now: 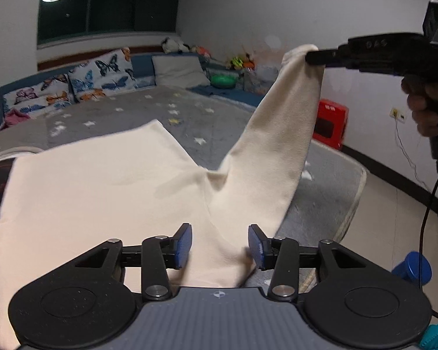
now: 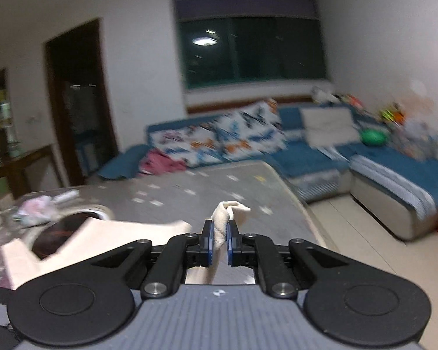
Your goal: Fold clothes
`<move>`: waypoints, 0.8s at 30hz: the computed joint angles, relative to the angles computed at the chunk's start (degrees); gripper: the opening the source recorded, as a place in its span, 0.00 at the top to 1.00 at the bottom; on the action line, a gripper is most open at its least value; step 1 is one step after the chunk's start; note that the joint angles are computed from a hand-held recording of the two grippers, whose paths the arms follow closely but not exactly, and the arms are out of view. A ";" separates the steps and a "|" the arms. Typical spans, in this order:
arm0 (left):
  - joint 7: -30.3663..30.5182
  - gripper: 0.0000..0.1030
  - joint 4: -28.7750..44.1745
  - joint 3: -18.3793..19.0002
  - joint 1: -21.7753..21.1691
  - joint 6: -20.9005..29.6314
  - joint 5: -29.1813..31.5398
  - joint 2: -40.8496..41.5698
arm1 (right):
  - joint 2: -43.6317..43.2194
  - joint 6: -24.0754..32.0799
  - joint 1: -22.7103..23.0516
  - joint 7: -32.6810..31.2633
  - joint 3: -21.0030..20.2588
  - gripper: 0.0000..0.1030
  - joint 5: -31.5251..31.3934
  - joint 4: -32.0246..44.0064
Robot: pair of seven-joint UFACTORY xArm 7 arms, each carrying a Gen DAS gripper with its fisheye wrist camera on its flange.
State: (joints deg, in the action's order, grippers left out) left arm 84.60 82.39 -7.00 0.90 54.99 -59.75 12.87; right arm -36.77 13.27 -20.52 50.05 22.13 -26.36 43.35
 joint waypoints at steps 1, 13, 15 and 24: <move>0.01 0.54 0.16 0.12 0.31 0.10 -0.51 -0.08 | 0.95 -0.43 0.75 -0.97 -0.03 0.93 -0.16 1.38; -2.86 0.51 1.05 2.81 5.40 -2.82 -5.35 0.04 | 24.77 -1.10 13.00 -12.57 1.05 0.93 -4.59 22.96; -3.71 0.51 1.34 3.10 6.23 -3.50 -5.78 0.35 | 29.35 0.17 16.08 -15.04 0.43 0.93 -4.21 26.69; -8.20 0.51 3.01 2.90 8.43 -6.12 -4.48 2.19 | 43.79 5.79 26.14 -25.26 -1.91 0.93 0.61 37.52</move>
State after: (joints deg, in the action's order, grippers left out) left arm 76.39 85.40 -4.10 9.33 48.87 -64.23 15.06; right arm 7.02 19.06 5.61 24.80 20.22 -25.75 80.88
